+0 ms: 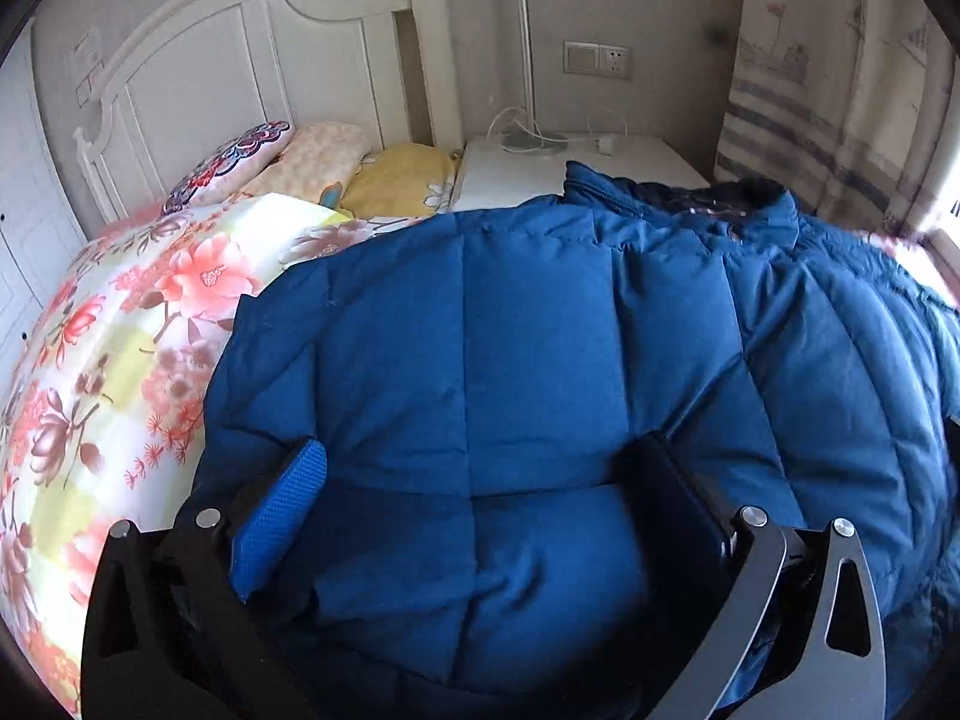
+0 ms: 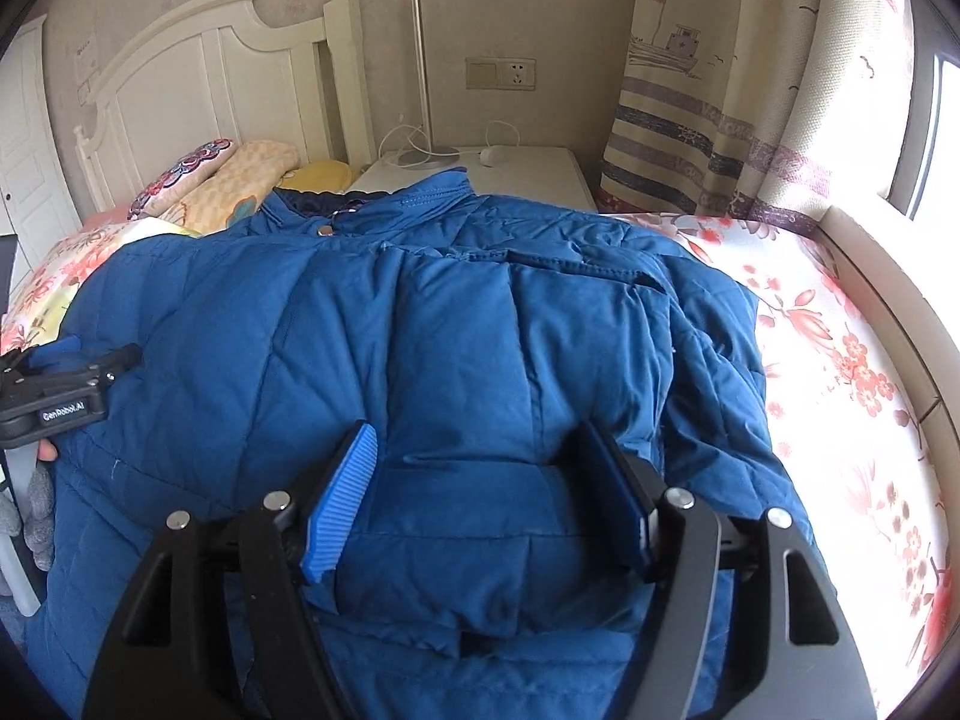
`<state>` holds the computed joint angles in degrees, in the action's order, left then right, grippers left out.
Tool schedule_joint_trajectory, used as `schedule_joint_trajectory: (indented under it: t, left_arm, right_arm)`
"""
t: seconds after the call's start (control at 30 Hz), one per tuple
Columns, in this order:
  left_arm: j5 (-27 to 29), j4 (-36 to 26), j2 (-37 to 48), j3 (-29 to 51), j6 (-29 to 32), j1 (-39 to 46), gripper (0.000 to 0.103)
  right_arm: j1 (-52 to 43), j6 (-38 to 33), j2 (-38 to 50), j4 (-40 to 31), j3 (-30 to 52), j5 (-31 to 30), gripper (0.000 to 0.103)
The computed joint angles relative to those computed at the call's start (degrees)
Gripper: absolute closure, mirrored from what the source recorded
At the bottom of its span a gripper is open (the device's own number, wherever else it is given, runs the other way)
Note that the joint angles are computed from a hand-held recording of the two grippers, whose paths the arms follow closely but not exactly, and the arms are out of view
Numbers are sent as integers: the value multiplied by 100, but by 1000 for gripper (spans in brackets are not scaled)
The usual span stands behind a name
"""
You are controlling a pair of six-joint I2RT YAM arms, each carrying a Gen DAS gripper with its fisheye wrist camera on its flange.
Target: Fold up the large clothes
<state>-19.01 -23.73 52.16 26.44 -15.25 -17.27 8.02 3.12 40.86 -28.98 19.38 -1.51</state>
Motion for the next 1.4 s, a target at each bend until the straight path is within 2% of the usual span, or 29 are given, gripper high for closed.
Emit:
schedule_joint_trajectory:
  t: [0.1, 0.17, 0.23, 0.33, 0.4, 0.5, 0.6, 0.63, 0.7, 0.77, 0.9, 1.0, 1.03, 1.1, 1.27, 1.3, 1.33, 1.4]
  left_arm:
    - [6, 35, 63, 1, 30, 22, 4]
    - [-103, 103, 235, 45, -18, -68, 4]
    - [-160, 36, 218, 66, -75, -134, 4]
    - [-127, 67, 265, 91, -19, -63, 4]
    - [-118, 68, 260, 92, -23, -56, 4]
    - [-116, 90, 271, 86, -22, -50, 4]
    - [-81, 85, 241, 80, -27, -29, 4]
    - [-71, 93, 233, 75, -28, -24, 4]
    - [-74, 77, 226, 77, -41, -29, 4]
    - [-72, 64, 209, 75, -54, -32, 4]
    - [-79, 71, 216, 73, -68, -41, 4]
    - [-89, 73, 223, 73, -73, -48, 4]
    - [-93, 76, 221, 70, -74, -52, 4]
    - [-87, 95, 230, 68, -69, -45, 4]
    - [-373, -135, 317, 208, -178, -267, 4]
    - [-345, -330, 356, 349, -199, -283, 4]
    - [-60, -538, 250, 534, -81, -189, 4]
    - [44, -607, 2, 703, 74, -121, 4]
  right_arm:
    - [-97, -4, -110, -30, -26, -139, 33]
    - [-646, -147, -315, -182, -7, -737, 33]
    - [-1084, -37, -805, -508, 131, -1040, 38]
    - [-289, 157, -1101, -608, 501, -296, 37]
    - [542, 228, -599, -361, 808, 294, 37]
    - [1135, 311, 775, 342, 1047, 826, 37]
    - [1018, 393, 2294, 1022, 1063, 639, 36]
    - [999, 373, 2428, 1322, 904, 597, 35]
    - [1078, 409, 2358, 1202, 931, 636, 34]
    - [908, 251, 2222, 865, 1095, 390, 35]
    - [-229, 64, 1685, 821, 1169, -17, 35]
    - [-1119, -68, 2640, 934, 1390, -493, 34]
    - [-1314, -219, 3051, 1186, 1297, -759, 29]
    - [-1578, -305, 3148, 1431, 1157, -1172, 25]
    - [-1353, -240, 2906, 1532, 975, -828, 25]
    - [-1383, -236, 2892, 1534, 964, -877, 25]
    - [-1443, -254, 2894, 1560, 944, -945, 25]
    - [-1521, -303, 2932, 1625, 917, -1009, 25]
